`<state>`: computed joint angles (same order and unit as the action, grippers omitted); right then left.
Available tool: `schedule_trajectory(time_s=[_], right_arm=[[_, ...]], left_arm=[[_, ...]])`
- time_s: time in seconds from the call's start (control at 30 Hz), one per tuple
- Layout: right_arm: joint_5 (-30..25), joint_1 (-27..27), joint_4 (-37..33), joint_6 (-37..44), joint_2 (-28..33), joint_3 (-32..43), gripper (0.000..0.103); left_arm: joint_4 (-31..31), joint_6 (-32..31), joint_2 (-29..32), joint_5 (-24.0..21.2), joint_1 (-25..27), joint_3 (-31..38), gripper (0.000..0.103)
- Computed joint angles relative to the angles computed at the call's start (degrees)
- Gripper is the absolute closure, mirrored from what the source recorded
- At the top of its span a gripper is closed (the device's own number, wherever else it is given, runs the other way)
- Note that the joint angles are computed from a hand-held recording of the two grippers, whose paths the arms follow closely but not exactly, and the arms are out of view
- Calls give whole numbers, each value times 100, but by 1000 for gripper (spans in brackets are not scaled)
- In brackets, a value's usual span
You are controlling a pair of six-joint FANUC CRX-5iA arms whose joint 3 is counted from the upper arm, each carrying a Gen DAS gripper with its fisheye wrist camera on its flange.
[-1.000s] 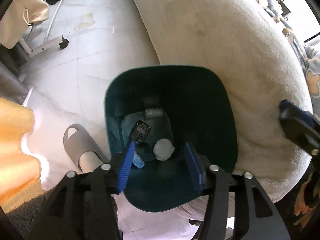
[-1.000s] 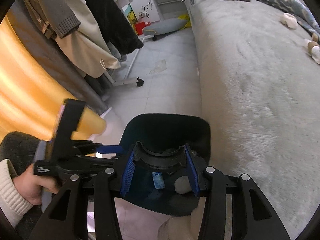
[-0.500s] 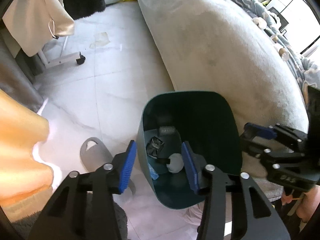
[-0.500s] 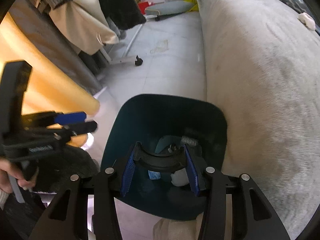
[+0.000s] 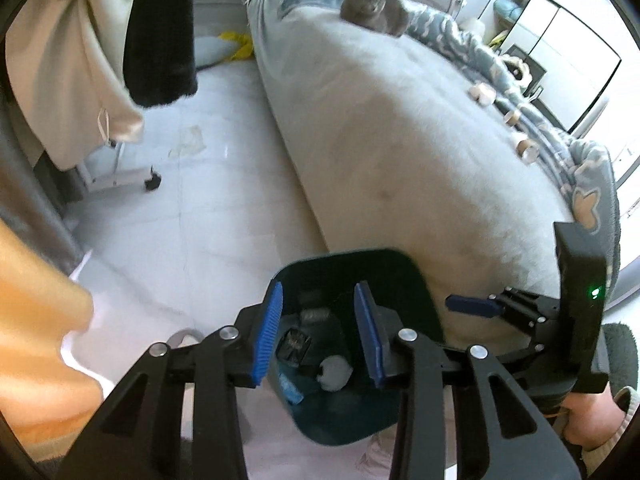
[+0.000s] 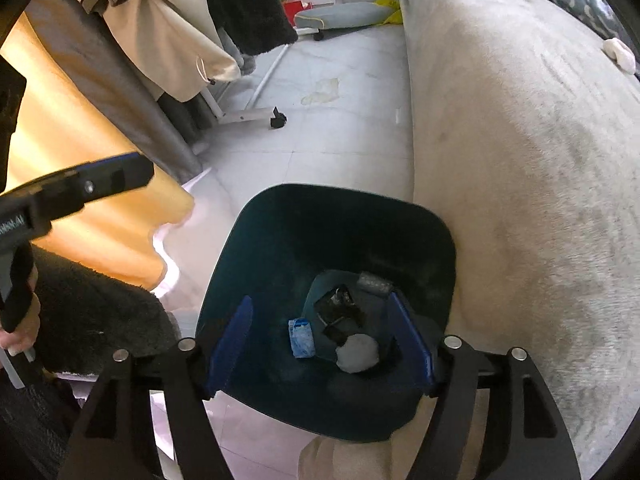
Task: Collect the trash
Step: 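Open the left tool to drop the small black piece while the right tool drops the curved piece, then move both open tools back over the bed toward the tape roll and bubble wrap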
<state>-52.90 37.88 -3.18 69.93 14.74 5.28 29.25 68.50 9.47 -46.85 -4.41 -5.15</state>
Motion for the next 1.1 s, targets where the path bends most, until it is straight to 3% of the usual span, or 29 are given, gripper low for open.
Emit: schedule_trajectory(time_s=[0.23, 0.67, 0.83, 0.93, 1.1], right_arm=[[390, -69, 122, -86, -373, -277, 31], [836, -363, 1044, -421, -1049, -851, 28], [982, -736, 923, -517, -1137, -879, 27], [1100, -914, 985, -717, -1161, -910, 27], [1355, -1171, 1260, -1170, -1248, -1017, 24]], left_arm=[[147, -186, -11, 228, -131, 31, 64], [166, -475, 279, 451, -530, 615, 64], [303, -678, 482, 503, -629, 881, 56], [121, -482, 623, 481, -692, 1140, 50], [622, -617, 850, 480, -744, 1306, 43]])
